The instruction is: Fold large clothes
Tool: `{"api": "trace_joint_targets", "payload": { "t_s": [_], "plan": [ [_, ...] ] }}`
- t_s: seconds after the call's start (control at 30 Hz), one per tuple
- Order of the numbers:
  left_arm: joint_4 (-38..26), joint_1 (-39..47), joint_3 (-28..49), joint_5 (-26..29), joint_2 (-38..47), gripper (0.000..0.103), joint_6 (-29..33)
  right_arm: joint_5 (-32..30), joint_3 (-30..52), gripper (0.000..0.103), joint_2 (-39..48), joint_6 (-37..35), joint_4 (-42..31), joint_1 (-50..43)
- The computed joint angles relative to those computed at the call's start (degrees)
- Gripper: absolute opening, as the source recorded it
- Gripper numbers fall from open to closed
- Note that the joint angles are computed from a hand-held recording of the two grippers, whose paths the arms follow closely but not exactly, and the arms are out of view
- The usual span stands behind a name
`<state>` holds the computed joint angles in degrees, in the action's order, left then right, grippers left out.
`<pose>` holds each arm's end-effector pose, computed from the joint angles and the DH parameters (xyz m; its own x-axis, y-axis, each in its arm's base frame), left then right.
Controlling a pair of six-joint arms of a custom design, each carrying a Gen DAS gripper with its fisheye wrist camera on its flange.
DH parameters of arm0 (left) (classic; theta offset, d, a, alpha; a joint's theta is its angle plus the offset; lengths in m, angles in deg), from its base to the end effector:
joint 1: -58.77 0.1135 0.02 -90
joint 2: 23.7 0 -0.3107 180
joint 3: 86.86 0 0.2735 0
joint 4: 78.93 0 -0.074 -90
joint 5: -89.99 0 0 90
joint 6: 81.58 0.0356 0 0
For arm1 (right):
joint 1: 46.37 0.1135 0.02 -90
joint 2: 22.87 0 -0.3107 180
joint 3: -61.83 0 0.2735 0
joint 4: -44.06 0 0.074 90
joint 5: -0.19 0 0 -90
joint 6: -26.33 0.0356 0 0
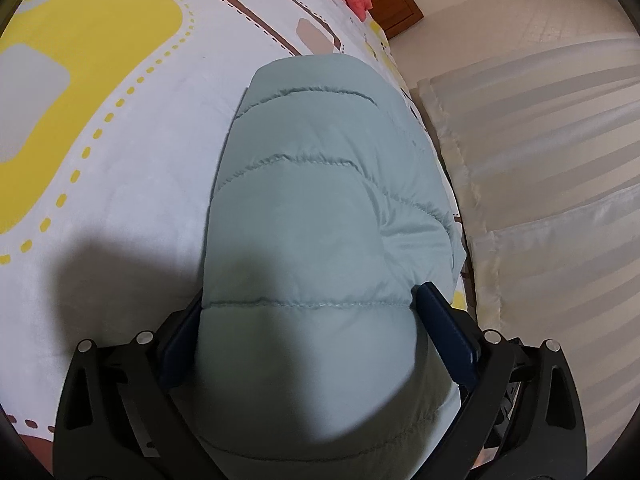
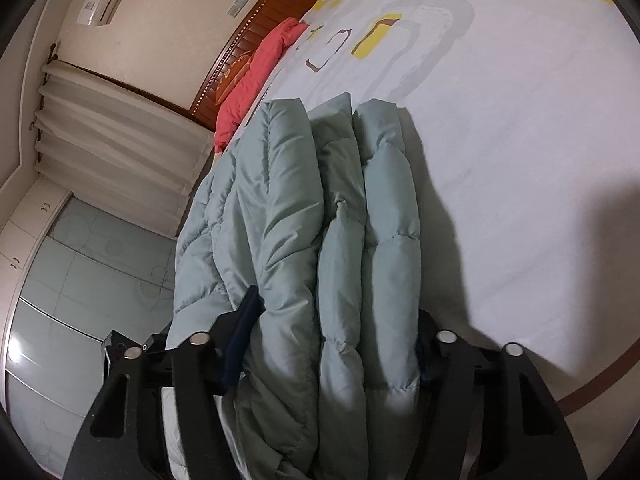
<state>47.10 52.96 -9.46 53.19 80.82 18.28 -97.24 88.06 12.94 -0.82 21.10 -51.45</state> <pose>0.3514 -0.0644 0.1954 -0.9368 0.1984 -0.2881 0.3496 0.5576 -0.7529 0.1298 -0.0069 0.1910 -0.2630 0.9092 -0.3228 0.4673 0.4127 0.7819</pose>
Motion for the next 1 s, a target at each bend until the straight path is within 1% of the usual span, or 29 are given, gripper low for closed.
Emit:
{"api": "trace_joint_targets", "payload": {
  "t_s": [0.07, 0.23, 0.4, 0.53, 0.63, 0.77, 0.83, 0.9, 0.93, 1.0],
  "plan": [
    [0.55, -0.62, -0.07, -0.81, -0.18, 0.088, -0.27, -0.86, -0.71, 0.051, -0.51, 0.25, 0.61, -0.4],
    [0.46, -0.55, -0.2, -1.49, -0.39, 0.082, 0.31, -1.07, -1.13, 0.045, -0.04, 0.16, 2.12, -0.53],
    [0.9, -0.85, -0.39, -2.57, -1.03, 0.077, 0.33, -0.33, -1.91, 0.042, -0.01, 0.87, 3.44, 0.33],
    [1.09, -0.91, -0.67, -3.34, -1.84, 0.066, 1.84, 0.33, -2.14, 0.04, -0.01, 1.08, 3.93, 0.89],
    [0.89, -0.87, -0.66, -3.48, -2.32, 0.059, 3.07, 1.71, -2.38, 0.037, -0.68, 1.61, 3.69, 2.07],
    [0.19, -0.41, 0.04, -2.8, -2.47, 0.049, 4.28, 5.75, -2.29, 0.031, -1.65, 3.06, 3.67, 5.93],
    [-0.79, 0.04, 1.19, -2.15, -2.05, 0.047, 4.87, 8.55, -0.88, 0.029, -1.03, 3.03, 2.97, 8.46],
    [-2.41, 1.16, 3.31, -0.91, -1.34, 0.045, 5.14, 9.99, 0.43, 0.028, -0.15, 2.68, 3.39, 10.02],
    [-3.05, 1.73, 4.06, -0.33, -1.15, 0.045, 5.13, 10.22, 1.08, 0.028, 0.97, 2.47, 4.48, 10.45],
    [-4.2, 3.11, 6.16, 0.71, -0.43, 0.045, 5.1, 9.38, 2.99, 0.027, 6.17, 1.24, 8.97, 10.55]
  ]
}}
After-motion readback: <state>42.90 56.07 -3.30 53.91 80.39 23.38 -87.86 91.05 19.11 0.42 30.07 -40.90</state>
